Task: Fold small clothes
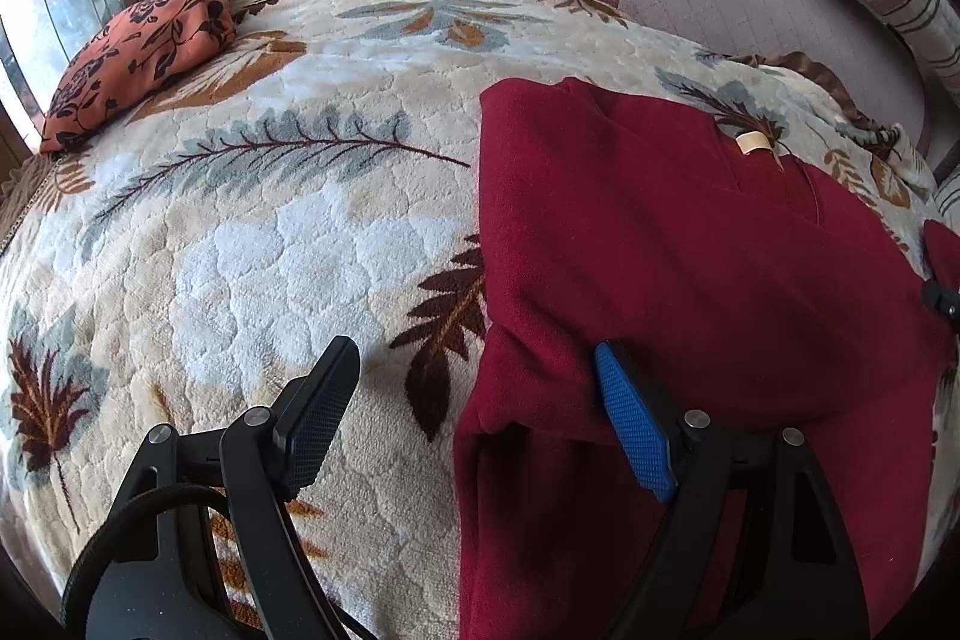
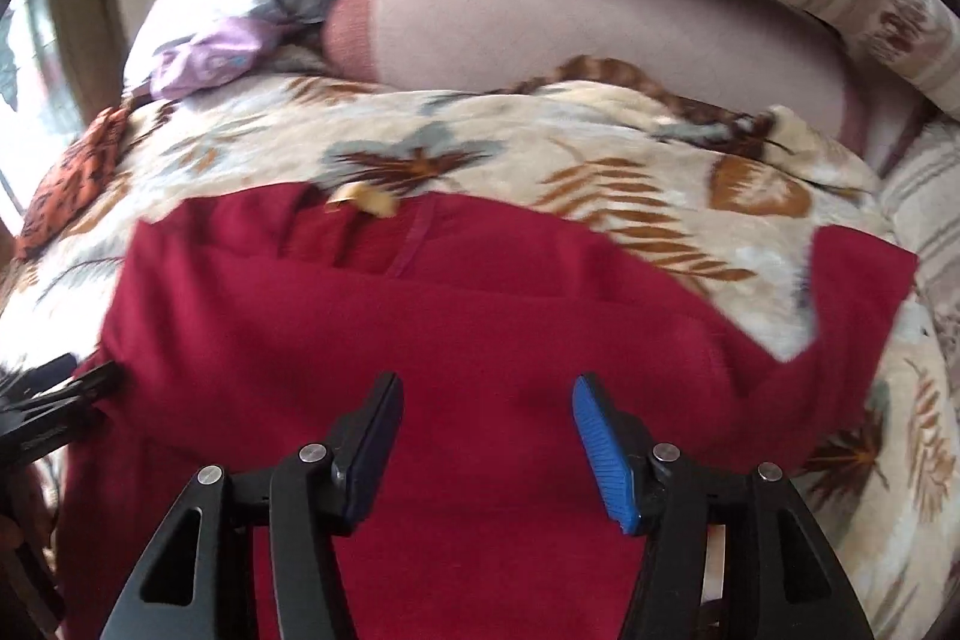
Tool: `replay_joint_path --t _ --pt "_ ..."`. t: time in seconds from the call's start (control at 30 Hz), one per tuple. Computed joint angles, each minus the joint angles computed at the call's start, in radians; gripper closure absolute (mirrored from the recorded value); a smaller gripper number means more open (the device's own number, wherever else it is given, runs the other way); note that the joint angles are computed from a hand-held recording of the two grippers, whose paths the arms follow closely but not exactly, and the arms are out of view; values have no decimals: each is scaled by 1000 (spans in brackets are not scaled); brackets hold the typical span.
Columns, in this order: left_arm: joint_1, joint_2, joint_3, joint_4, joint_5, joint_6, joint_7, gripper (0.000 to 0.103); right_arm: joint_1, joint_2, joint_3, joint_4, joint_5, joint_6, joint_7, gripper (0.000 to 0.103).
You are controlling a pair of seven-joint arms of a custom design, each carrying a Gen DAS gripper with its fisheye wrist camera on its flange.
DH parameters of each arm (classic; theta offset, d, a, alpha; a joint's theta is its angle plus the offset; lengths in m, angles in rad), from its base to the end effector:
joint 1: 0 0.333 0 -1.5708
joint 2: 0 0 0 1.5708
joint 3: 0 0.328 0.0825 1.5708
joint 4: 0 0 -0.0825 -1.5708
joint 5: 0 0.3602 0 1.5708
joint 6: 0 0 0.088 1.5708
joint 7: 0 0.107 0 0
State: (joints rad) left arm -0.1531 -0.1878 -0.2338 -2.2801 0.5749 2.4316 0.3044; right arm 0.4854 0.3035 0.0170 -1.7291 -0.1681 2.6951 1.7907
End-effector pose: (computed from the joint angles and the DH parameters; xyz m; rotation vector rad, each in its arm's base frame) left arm 0.4552 -0.1889 0.4890 -2.2629 1.3488 -0.4530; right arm 0.5861 0.3267 0.5041 -2.1234 1.3973 -0.4982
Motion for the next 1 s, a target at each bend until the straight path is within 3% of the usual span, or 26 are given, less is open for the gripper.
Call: replay_joint_path --t 0.1,0.2,0.33,0.5,0.63,0.7,0.83,1.0 --pt "1 -6 -7 3 24 -6 -15 22 -15 48 -84 81 -57 -50 114 46" --pt "0 -12 -4 -1 22 3 -19 22 -30 148 -146 246 -130 -169 199 46" --pt "4 -14 -5 0 28 8 -21 22 -86 302 -153 498 -118 -350 189 44" --pt "5 -6 0 1 23 11 -13 22 -123 457 -157 730 -94 -478 150 44" --pt "9 -8 3 -3 17 22 -17 22 -154 428 -144 666 -47 -397 153 80" --pt "10 -11 -1 -2 26 16 -22 22 -179 388 -124 613 -8 -367 133 91" --pt "14 -31 -4 -12 38 23 -44 22 -257 250 -39 425 156 -206 52 93" --pt "25 -59 -10 -25 61 31 -83 22 -362 78 132 250 493 -71 -253 93"
